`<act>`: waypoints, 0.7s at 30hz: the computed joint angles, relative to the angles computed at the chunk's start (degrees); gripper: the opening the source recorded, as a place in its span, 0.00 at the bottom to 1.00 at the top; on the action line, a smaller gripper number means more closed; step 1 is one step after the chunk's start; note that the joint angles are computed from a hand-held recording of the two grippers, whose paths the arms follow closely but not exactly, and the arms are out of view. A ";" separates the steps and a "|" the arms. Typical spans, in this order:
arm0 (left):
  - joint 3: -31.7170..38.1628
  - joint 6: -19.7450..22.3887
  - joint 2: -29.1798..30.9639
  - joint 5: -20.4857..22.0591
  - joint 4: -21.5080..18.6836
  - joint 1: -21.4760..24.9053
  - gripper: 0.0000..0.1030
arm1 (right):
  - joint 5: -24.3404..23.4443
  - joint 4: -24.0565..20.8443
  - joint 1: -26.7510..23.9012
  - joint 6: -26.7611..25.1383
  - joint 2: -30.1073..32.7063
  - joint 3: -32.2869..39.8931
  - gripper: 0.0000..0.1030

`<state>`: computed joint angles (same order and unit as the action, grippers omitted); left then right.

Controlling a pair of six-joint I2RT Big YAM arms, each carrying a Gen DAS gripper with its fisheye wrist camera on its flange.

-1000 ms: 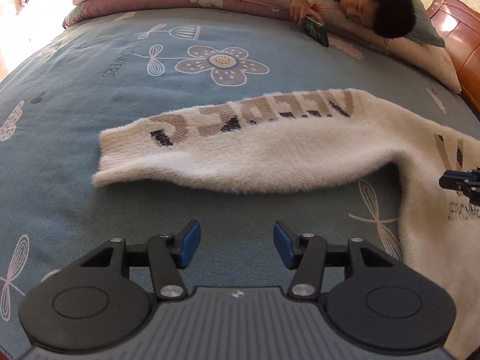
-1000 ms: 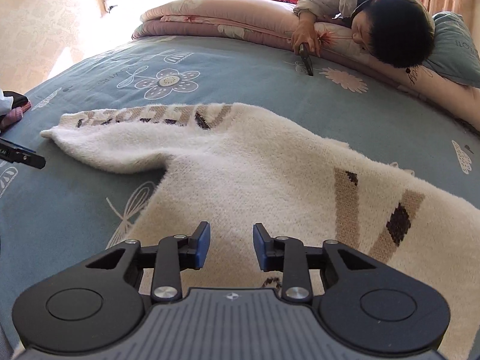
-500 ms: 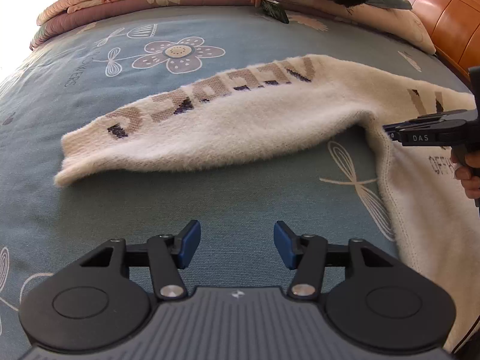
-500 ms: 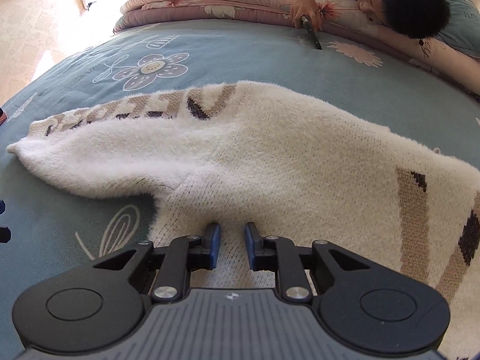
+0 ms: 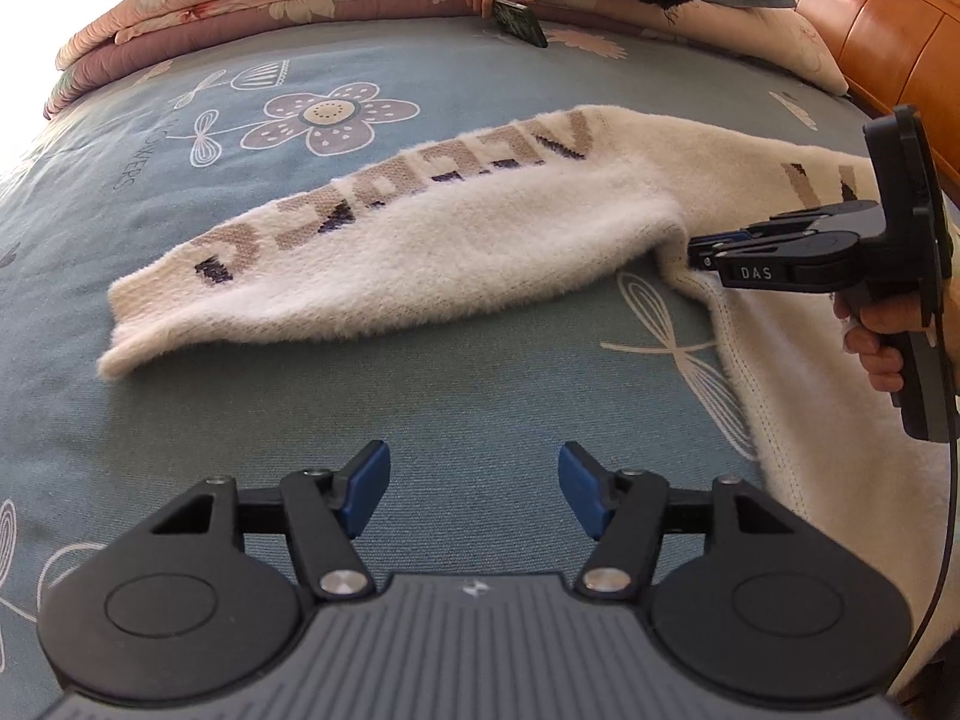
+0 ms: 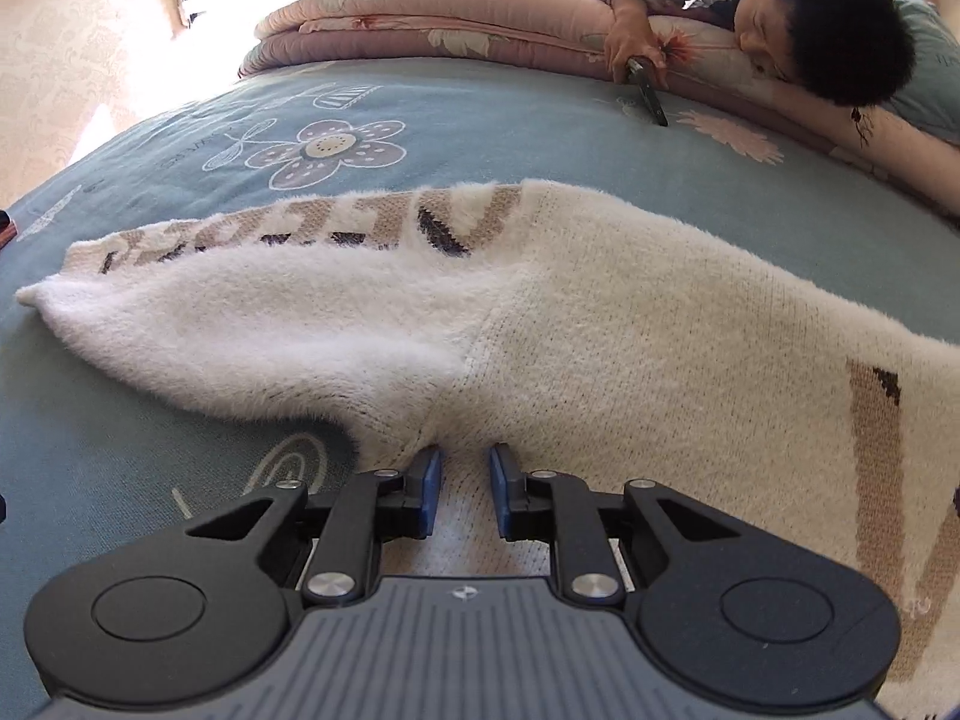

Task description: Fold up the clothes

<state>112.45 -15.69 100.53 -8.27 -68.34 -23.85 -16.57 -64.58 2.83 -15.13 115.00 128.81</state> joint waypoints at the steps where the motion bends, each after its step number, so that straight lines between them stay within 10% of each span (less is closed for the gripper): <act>1: 0.12 -0.14 0.04 -0.30 -0.22 -0.20 0.60 | -0.86 -2.02 -0.40 0.62 0.60 1.67 0.21; 5: -0.32 -0.07 -0.84 -0.12 -0.16 -0.93 0.62 | -6.00 -6.94 -2.56 1.43 -0.56 3.07 0.34; 14: 2.57 -1.06 0.15 -0.43 -4.14 -3.45 0.65 | -3.96 6.03 -2.17 1.19 -12.85 -19.14 0.48; 21: 6.31 -1.95 0.49 -2.13 -8.10 -5.78 0.68 | -9.05 -0.72 -6.12 -2.53 -19.50 -21.62 0.60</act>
<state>118.76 -17.64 101.02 -10.40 -76.45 -29.64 -25.61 -65.30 -3.30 -17.66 95.50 107.19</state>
